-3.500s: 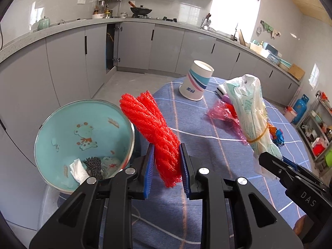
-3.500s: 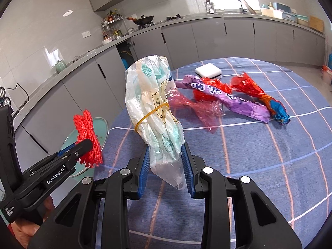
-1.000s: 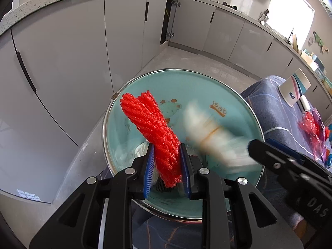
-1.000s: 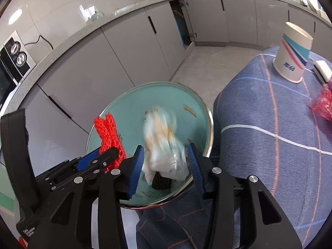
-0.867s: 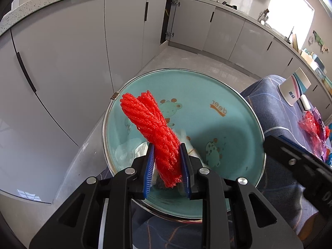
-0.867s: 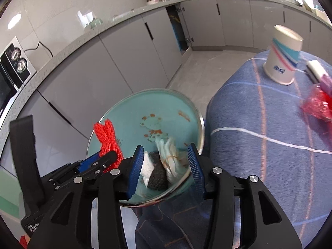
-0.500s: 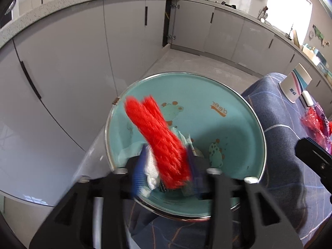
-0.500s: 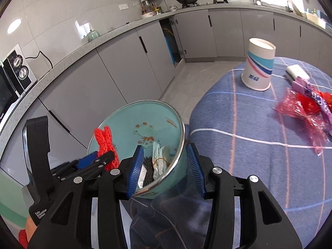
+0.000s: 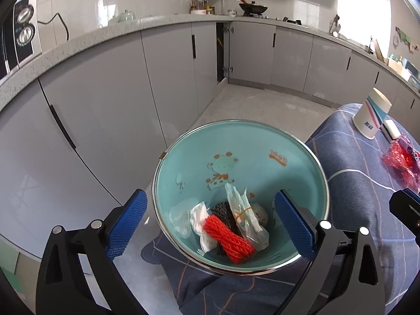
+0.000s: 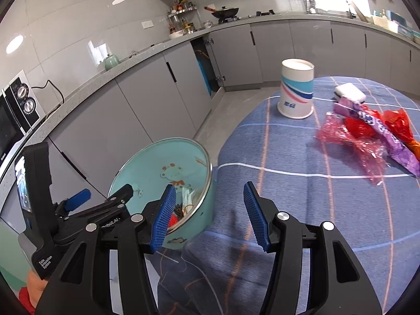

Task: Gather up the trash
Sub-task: 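Move both open grippers back from the bin toward the remaining trash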

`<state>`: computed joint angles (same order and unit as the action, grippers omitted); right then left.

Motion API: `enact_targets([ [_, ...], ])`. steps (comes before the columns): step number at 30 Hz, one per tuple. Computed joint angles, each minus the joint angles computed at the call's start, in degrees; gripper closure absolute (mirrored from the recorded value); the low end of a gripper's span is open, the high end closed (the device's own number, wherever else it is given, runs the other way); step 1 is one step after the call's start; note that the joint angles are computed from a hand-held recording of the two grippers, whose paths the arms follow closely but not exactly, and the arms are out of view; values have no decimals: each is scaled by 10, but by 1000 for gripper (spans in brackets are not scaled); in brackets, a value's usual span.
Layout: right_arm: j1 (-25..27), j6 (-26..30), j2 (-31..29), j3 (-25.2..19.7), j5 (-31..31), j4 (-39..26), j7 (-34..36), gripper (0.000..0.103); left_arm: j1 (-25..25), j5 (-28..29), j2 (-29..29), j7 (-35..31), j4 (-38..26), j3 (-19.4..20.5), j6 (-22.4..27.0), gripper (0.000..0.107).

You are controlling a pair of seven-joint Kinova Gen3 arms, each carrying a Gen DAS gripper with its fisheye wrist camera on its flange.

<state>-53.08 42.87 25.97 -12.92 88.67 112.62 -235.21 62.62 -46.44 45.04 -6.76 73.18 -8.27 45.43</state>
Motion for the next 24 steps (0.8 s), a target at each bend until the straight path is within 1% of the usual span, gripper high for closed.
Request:
enact_targets([
  [3, -4, 13, -6, -1, -4, 13, -12, 49, 11, -10, -7, 8, 6, -4, -2, 12],
  [9, -3, 29, -23, -7, -7, 45, -53, 49, 21, -18, -12, 8, 4, 5, 8, 11],
  [11, -4, 37, -29, -12, -8, 55, -62, 46, 25, -21, -13, 6, 3, 7, 13, 10],
  [13, -6, 48, -35, -16, -9, 64, -72, 38, 28, -20, -11, 2, -4, 12, 20, 10],
  [15, -10, 62, -42, -21, -10, 75, -86, 36, 29, -18, -11, -1, -8, 16, 23, 10],
  [21, -19, 98, -58, -33, -26, 102, -108, 35, 41, -20, -6, -14, -27, 20, 36, 10],
  [24, -18, 104, -65, -38, -38, 118, -122, 35, 41, -15, -5, -23, -33, 26, 28, 10],
])
